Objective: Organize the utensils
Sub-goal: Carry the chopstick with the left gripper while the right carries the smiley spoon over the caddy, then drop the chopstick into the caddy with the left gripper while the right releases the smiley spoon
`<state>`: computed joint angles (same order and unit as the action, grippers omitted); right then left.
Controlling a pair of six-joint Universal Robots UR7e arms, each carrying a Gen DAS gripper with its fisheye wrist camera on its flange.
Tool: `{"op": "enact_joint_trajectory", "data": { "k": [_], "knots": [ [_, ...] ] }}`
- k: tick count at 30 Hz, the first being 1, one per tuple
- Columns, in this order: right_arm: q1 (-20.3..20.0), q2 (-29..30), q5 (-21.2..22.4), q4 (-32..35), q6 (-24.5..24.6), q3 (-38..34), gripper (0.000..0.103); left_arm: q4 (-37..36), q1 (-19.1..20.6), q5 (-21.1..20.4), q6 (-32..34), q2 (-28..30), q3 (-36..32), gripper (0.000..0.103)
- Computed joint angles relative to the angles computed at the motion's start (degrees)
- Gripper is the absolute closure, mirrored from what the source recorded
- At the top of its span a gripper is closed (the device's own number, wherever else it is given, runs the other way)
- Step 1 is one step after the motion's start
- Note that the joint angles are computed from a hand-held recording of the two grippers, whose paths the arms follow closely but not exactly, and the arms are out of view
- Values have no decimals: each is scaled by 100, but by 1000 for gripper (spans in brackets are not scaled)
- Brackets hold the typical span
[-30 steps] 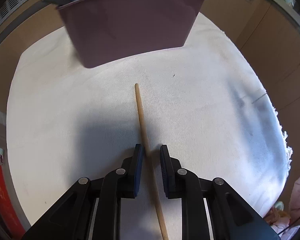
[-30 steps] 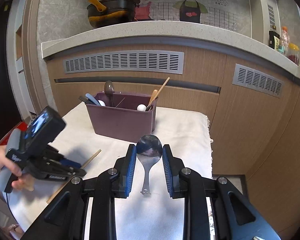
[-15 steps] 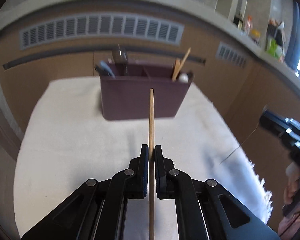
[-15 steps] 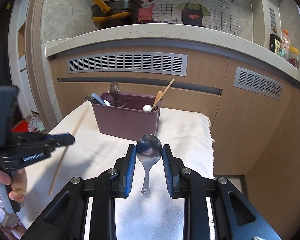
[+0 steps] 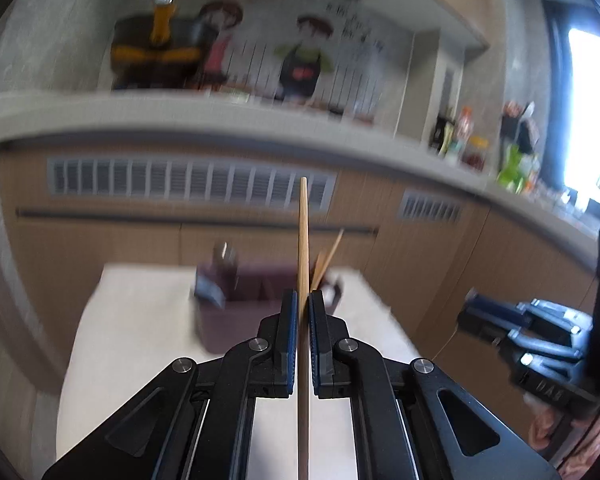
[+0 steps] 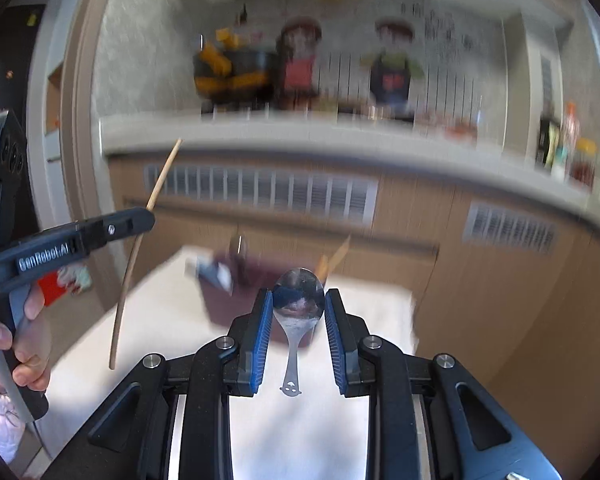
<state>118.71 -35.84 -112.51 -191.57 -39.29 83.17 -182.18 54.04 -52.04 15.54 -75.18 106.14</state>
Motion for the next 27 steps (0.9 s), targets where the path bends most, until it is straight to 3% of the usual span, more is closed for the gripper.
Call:
{"op": "enact_joint_trajectory", "data": {
  "k": [3, 6, 10, 17, 27],
  "knots": [
    [108, 196, 232, -61, -180, -675, 79, -614, -34, -445, 436, 195, -499, 97],
    [125, 498, 460, 265, -153, -1489, 79, -1786, 9, -840, 1247, 665, -1084, 97],
    [37, 997, 565, 786, -14, -2425, 79, -2347, 283, -1200, 1579, 1228, -1768, 97],
    [-214, 1654, 722, 1759, 210, -3379, 79, -2152, 894, -1522, 1569, 2103, -2845, 97],
    [-556, 2379, 591, 2907, 649, -4306, 79, -1719, 1525, -1539, 1084, 2753, -3189, 97]
  ]
}}
